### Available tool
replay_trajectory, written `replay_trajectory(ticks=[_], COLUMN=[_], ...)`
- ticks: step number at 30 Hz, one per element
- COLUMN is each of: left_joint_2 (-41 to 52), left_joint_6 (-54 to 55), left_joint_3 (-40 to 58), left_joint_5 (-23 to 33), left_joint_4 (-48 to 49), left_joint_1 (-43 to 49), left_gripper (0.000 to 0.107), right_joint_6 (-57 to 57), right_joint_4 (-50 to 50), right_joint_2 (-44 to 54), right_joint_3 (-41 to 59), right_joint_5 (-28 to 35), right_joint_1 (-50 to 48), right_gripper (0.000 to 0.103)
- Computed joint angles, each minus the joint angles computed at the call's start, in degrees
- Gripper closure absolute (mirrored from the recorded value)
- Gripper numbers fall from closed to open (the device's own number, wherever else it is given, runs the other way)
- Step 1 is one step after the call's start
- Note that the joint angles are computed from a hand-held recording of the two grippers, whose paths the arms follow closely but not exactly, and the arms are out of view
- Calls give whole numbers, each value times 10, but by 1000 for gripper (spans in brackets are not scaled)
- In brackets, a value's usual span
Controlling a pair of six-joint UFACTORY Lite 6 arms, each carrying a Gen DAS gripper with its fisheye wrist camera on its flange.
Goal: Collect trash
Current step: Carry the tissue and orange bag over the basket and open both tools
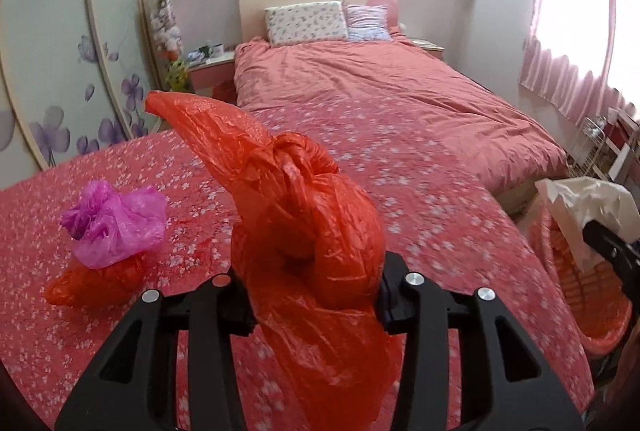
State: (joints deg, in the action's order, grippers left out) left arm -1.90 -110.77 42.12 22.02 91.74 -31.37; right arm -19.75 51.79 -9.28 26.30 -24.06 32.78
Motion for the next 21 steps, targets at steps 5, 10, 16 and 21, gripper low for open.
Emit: replay_trajectory(ticks=[5,10,16,21], left_joint_2=[-16,-14,10,43], left_joint_6=[24,23,-3,-28], left_joint_3=[4,16,43,73], left_joint_5=[26,41,39,25], left_joint_4=[-43,-62,-58,-41], left_joint_1=[-63,-119,-185,-218], left_gripper=[64,64,64,64], right_joint_6=[-143,-313,-501,-664], right_joint_4=[143,304,459,585], right_joint_2=[-135,-269,-398,-500], right_joint_3=[-71,-132,-185,-227], right_joint_5=[2,-3,-9,7], right_joint_1=[2,-6,-45,-112], right_gripper=[55,55,55,55])
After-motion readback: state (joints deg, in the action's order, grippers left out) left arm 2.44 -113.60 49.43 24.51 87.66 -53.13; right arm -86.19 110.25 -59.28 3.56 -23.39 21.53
